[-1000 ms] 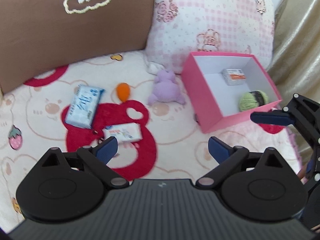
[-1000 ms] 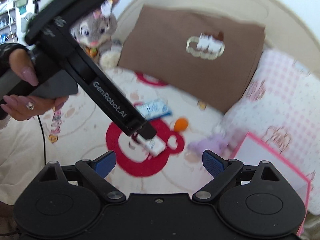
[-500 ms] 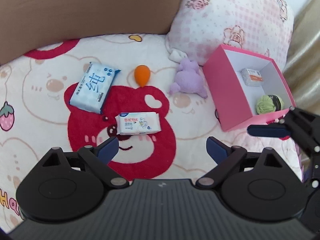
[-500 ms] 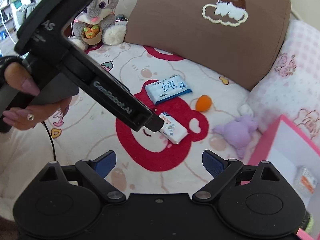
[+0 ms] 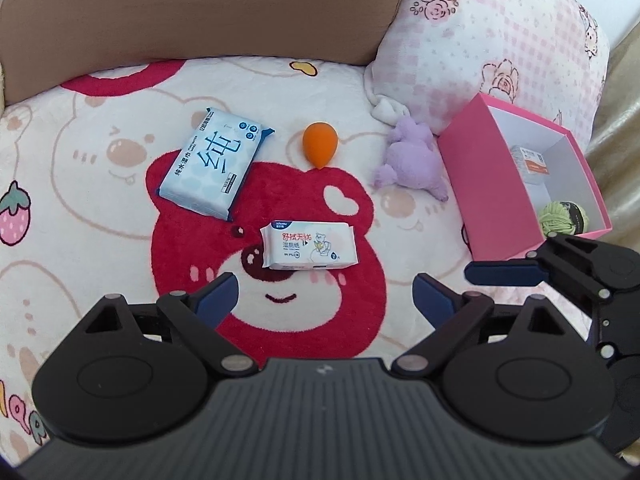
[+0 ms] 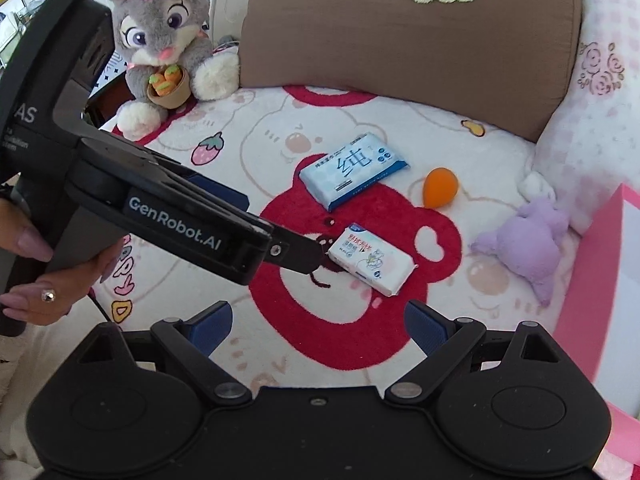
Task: Organize objects
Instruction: 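Move the left gripper down onto the white wet-wipes pack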
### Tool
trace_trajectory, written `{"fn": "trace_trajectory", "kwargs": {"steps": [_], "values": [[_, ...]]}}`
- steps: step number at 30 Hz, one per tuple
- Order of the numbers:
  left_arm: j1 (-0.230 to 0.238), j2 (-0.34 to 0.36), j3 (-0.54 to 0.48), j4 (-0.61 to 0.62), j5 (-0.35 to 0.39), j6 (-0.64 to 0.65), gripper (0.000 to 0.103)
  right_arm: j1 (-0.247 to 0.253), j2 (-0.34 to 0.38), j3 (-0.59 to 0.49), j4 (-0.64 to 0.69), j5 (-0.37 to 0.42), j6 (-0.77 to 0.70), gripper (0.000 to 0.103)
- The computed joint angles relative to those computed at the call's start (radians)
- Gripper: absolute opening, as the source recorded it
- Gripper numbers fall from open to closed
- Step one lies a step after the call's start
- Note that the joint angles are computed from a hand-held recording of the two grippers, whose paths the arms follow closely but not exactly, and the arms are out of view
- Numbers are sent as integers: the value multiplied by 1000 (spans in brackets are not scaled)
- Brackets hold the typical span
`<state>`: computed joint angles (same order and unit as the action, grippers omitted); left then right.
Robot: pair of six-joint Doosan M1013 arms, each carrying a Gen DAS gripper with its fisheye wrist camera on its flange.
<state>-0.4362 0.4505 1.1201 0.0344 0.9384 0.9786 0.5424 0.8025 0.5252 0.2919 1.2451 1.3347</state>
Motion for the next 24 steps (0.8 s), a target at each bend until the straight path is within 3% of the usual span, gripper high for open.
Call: {"fn": "trace_trajectory", "kwargs": {"steps": [16, 24], "values": [[20, -6, 85, -32, -177, 12, 95, -1, 44, 14, 5, -87, 33, 90], [38, 5, 113, -86, -219, 45, 86, 1, 97, -49, -35, -52, 95, 89]]}}
